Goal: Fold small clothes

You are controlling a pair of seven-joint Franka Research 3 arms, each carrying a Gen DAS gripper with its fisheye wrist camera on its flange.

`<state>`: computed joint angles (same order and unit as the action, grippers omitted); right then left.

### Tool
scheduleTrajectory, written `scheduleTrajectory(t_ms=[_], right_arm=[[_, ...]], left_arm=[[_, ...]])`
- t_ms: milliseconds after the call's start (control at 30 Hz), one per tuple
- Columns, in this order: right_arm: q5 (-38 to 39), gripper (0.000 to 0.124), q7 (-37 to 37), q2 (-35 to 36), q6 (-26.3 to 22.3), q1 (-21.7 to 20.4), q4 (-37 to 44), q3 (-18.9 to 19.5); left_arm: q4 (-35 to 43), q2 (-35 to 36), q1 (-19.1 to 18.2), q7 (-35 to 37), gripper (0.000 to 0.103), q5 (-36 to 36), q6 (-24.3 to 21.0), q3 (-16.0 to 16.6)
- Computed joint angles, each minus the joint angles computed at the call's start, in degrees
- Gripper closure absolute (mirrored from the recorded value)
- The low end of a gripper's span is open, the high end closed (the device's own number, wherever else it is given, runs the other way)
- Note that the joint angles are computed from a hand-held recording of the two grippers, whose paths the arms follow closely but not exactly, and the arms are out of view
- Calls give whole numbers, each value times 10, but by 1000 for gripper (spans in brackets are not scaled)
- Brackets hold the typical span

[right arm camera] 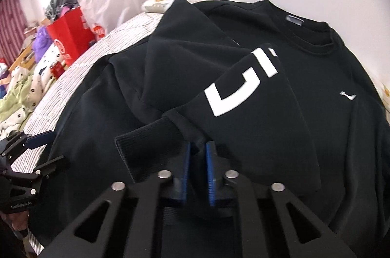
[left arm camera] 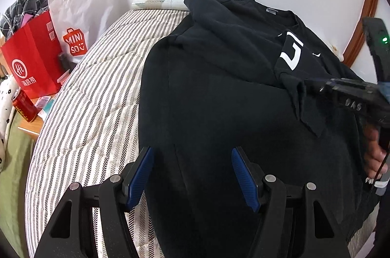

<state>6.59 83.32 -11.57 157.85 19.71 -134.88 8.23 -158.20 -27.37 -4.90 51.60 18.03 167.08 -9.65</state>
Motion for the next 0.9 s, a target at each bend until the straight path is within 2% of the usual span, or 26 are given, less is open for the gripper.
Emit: scheduleTrajectory(t_ms=[100, 133, 233, 300, 367, 433, 500, 567, 667, 733, 767, 900], right_arm=[[56, 121, -40, -14, 38, 12, -11, -22], [54, 121, -32, -23, 52, 3, -15, -21], [-7, 121, 47, -40, 91, -65, -21, 4], [-73, 121, 120, -41, 100, -132, -16, 32], [-102, 121, 165, -34, 90, -164, -5, 29], [-110, 121, 184, -28, 79, -173, -1, 11], [-147, 120, 220, -27, 54, -196, 0, 11], [-158, 119, 236, -49, 40, -202, -23, -3], [-120, 110, 212, -97, 27, -188, -69, -36], [-114, 85, 210, -139, 21, -198, -107, -36], [-112, 80, 203, -159, 22, -203, -127, -39], [-111, 73, 162, -267, -7, -225, -210, -37]], left_arm=[[-1, -1, 19, -20, 39, 17, 3, -21], [-1, -1, 24, -26, 39, 25, 5, -26], [0, 0, 40, -47, 39, 48, 5, -44], [3, 1, 42, -58, 38, 58, 1, -47], [3, 1, 38, -62, 38, 60, 0, -41], [1, -3, 33, -65, 38, 60, -4, -35], [-3, -11, 25, -62, 38, 59, -11, -30], [-7, -19, 21, -60, 38, 58, -21, -27], [-16, -36, 15, -63, 38, 56, -39, -27], [-30, -49, -5, -49, 38, 38, -39, -6], [-40, -60, -8, -47, 38, 34, -33, -3], [-69, -103, -27, -27, 38, 14, -44, 11]])
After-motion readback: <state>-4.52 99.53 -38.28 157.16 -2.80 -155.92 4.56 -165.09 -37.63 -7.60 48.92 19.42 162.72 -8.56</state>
